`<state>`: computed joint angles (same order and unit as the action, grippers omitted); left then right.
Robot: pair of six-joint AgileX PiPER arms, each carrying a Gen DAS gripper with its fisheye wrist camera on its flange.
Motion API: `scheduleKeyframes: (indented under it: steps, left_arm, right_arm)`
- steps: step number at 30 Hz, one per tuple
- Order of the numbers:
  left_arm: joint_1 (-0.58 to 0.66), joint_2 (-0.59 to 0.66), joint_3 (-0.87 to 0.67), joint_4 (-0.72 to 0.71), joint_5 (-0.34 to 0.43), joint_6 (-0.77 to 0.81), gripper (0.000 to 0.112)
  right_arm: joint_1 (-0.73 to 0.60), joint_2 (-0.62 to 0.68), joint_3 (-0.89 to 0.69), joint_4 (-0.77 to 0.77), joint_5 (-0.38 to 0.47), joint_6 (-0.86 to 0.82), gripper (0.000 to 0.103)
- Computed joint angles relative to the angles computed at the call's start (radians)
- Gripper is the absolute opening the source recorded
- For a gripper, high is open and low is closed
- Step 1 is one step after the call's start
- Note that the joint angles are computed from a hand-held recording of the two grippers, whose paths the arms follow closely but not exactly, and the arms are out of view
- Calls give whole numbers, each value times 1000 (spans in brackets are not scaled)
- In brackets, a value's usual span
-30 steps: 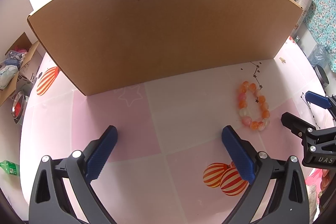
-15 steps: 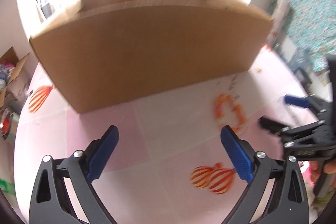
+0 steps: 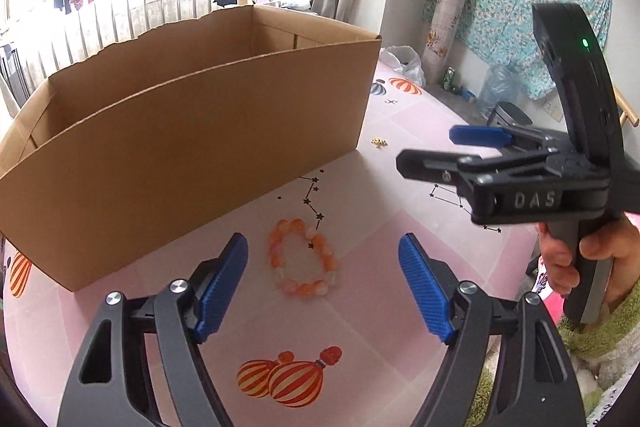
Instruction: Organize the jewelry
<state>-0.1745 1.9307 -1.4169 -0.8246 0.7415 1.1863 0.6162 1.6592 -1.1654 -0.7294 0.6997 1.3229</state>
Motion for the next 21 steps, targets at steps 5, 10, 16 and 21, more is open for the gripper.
scheduleKeyframes:
  steps: [5, 10, 16, 21]
  left_arm:
    - [-49, 10, 5, 74, -59, -37, 62]
    - [-91, 5, 15, 175, -106, -106, 46]
    - [-106, 18, 12, 232, -125, -165, 33]
    - [-108, 16, 27, 256, -129, -200, 25]
  right_arm:
    - [-107, 50, -26, 96, -78, -135, 66]
    - [-160, 80, -40, 188, -135, -251, 49]
    - [-183, 89, -44, 247, -162, -367, 38]
    - [-205, 114, -81, 282, -139, -465, 29]
